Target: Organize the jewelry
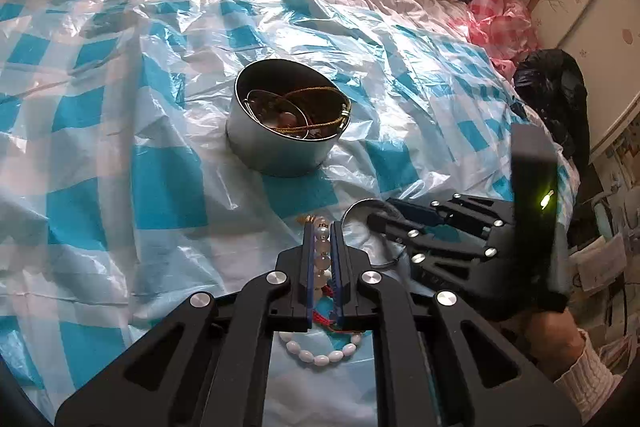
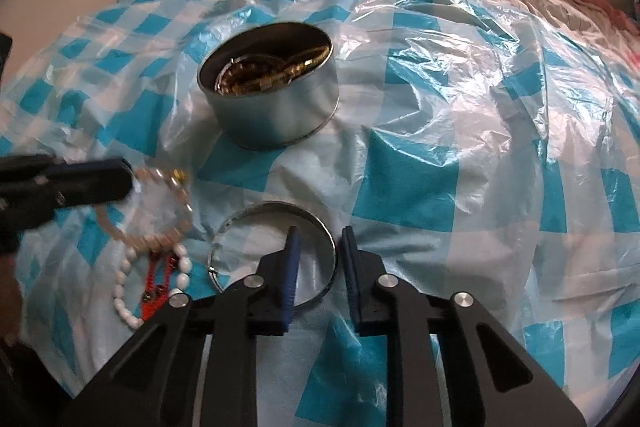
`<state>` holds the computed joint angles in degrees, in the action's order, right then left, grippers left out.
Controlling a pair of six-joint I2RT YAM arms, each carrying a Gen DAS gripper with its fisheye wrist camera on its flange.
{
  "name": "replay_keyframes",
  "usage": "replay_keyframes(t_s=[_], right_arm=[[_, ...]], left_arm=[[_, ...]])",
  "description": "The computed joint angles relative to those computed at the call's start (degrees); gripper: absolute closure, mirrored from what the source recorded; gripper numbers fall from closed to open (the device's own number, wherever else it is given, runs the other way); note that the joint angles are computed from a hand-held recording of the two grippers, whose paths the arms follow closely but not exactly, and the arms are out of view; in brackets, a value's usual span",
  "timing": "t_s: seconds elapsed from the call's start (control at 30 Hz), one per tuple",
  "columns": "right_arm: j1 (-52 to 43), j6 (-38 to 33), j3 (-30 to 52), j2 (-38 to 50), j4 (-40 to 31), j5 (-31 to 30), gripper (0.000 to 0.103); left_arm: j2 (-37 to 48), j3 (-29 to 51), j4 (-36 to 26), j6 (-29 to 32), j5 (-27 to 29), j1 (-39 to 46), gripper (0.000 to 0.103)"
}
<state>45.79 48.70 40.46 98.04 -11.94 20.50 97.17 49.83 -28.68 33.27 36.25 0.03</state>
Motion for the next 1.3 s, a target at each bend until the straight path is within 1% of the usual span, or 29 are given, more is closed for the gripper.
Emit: replay_keyframes(t_s=[0.07, 0.1, 0.13, 0.17, 0.2, 0.23, 0.37, 0.6, 0.77, 0.97, 1.3], right_arm=[[1.13, -0.48, 1.84, 1.50, -2.17, 1.74, 0.079], [1.12, -0.50, 1.51, 1.12, -1.90, 1.69, 0.082], [0.84, -0.20, 0.62, 0.21, -1.12, 1.43, 0.091], [0.00, 0.25, -2.12, -2.57, 1.83, 0.12, 0.094], [-0.93, 0.68, -4.71, -4.95, 5.03, -1.42, 0.096], [-1.44, 1.16, -6.38, -6.69, 6.79, -1.93, 0.097], [-1.72, 1.61, -8.39, -10.40, 8.62, -0.62, 0.097], [-0.58, 1.86, -9.96, -15.45, 10.00, 3.51, 0.097], [-0.60, 0.95, -10.21, -16.84, 11.23, 6.42, 0.097], [-1.13, 0.16, -10.16, -17.61, 11.85, 8.91, 0.097], [-4.70, -3.31, -10.11, -17.01, 16.02, 7.38, 0.097]], left_arm=[[-0.57, -0.18, 0.10, -0.50, 0.03, -0.24, 0.096], [-0.87, -0.26, 0.25, -1.05, 0.23, -0.41, 0.096], [-1.11, -0.17, 0.33, -1.44, 0.35, -0.48, 0.096], [-1.02, -0.05, 0.53, -1.65, 0.48, -0.46, 0.096], [-1.33, -0.01, 0.59, -1.94, 0.86, -0.35, 0.096], [-1.69, -0.04, 0.68, -2.23, 1.16, -0.25, 0.096], [-2.78, 0.45, 0.43, -2.94, 2.15, 0.28, 0.096], [-3.96, 1.54, 0.53, -4.59, 4.00, 1.03, 0.096], [-3.64, 2.71, 1.85, -7.26, 5.56, 0.58, 0.096], [-2.41, 4.30, 5.05, -12.93, 7.36, -1.37, 0.096], [1.42, 5.40, 14.19, -24.52, 7.96, -5.42, 0.096]])
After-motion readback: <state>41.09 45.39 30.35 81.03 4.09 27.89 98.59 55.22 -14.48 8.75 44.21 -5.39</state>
